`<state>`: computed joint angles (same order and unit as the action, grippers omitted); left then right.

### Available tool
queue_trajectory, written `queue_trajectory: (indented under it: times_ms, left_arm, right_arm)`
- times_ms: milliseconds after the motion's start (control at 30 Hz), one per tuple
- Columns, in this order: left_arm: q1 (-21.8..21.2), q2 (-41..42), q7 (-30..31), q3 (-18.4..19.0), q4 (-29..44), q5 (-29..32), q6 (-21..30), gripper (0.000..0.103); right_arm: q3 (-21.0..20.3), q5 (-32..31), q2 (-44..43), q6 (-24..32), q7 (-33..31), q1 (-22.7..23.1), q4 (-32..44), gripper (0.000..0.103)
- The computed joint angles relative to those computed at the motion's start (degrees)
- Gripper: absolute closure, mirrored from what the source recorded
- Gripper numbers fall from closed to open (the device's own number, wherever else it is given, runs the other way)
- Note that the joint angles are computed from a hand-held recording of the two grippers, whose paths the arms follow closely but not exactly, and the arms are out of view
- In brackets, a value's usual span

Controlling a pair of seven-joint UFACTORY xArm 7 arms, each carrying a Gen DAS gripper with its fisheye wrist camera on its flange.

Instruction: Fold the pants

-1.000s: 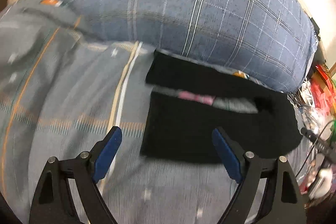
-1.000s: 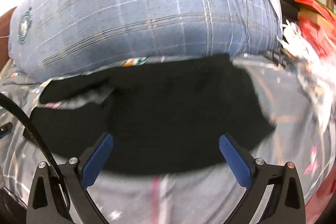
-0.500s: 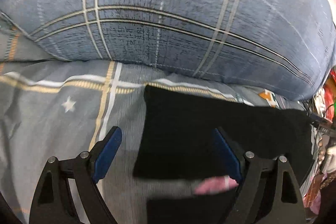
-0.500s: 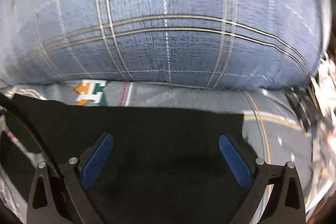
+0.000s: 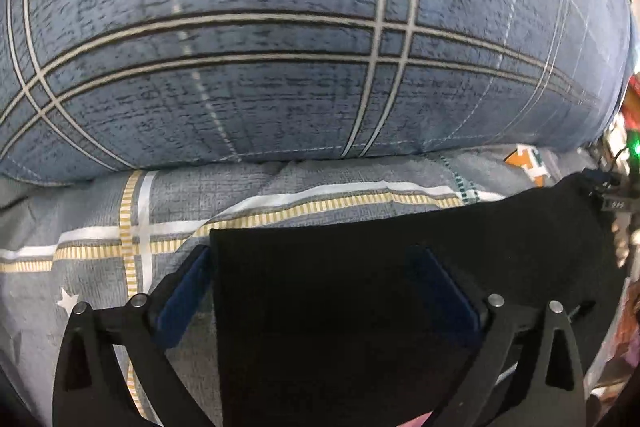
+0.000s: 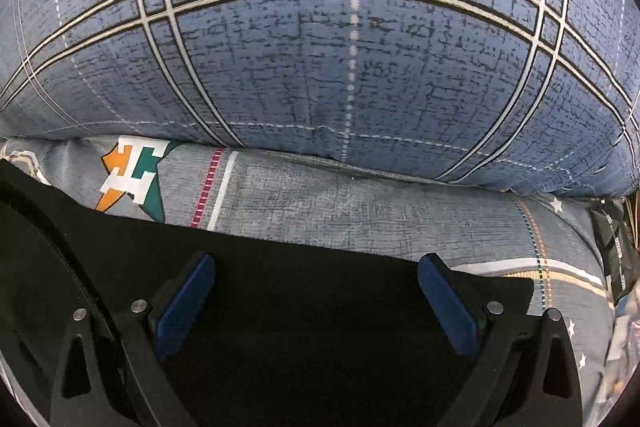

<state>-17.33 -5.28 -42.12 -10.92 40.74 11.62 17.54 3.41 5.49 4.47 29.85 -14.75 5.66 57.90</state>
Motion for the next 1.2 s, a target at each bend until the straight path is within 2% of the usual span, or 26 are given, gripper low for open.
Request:
queue_trajectory:
  times_ms: [133,267,300,333,367,400,433,533,567,600,667,933,1033,1200]
  left_arm:
    - [0.51,1.46,-6.62,-1.31,1.44,7.25,1.11,0.002]
    - [-0.36,2.83,-9.9,-1.07,2.49,10.38,1.26,0.002]
    - [-0.53,2.76,-10.76,-0.94,2.31,11.34,1.22,0.004]
    - [-0.68,2.74,-12.0,-0.97,2.37,12.81,1.34,0.016]
    - [-0.77,2.34,-13.58,-1.07,2.34,14.87,1.93,0.024]
    - [-0.88,1.89,-14.01,-1.06,2.11,15.71,1.8,0.038]
    - [-1.13,1.03,-13.07,-0.93,1.25,14.93,0.98,0.057]
    - [-1.25,-0.19,-13.56,-1.54,0.91,14.87,1.47,0.086]
    - [-1.31,-1.03,-12.9,-1.32,0.22,13.43,0.99,0.089]
    - [-1.37,-1.77,-12.19,-1.12,-0.55,11.66,0.12,0.09]
    - [-1.0,-3.71,-12.31,-1.59,-1.91,10.11,-0.37,0.091]
    - [0.95,-15.3,-13.87,-5.34,-5.79,9.24,1.98,0.092]
    - [2.07,-23.14,-15.98,-9.62,-7.52,9.7,5.43,0.096]
    - [-2.94,-36.38,-15.36,-11.54,-12.54,4.69,9.56,0.096]
  right_arm:
    - [0.2,2.14,-1.01,-2.05,-0.85,-0.01,-2.21,0.0]
    - [0.18,2.91,-1.81,-3.39,-1.35,0.08,-3.83,0.003]
    - [0.24,3.45,-2.24,-3.55,-1.84,0.12,-4.35,0.007]
    - [0.08,4.46,-2.53,-3.21,-3.18,-0.1,-4.34,0.009]
    - [0.25,5.39,-3.47,-2.65,-3.94,0.05,-4.77,0.016]
    - [0.39,6.21,-5.07,-1.87,-4.46,0.32,-5.6,0.026]
    - [0.43,6.95,-5.71,-1.54,-5.22,0.67,-5.94,0.031]
    - [0.5,7.63,-7.27,-0.65,-5.91,1.67,-6.7,0.07]
    - [0.78,6.82,-8.42,-0.05,-4.58,2.08,-7.18,0.092]
    - [0.78,6.44,-9.0,0.29,-3.88,2.33,-7.45,0.096]
    - [0.76,5.31,-10.88,0.03,-2.23,2.67,-8.62,0.097]
    - [-2.14,10.26,-24.21,1.77,-1.92,4.83,-14.6,0.1]
    - [-3.64,11.14,-29.89,3.55,-2.26,5.36,-16.5,0.102]
    - [-7.5,12.71,-42.71,7.73,-3.78,5.25,-23.65,0.102]
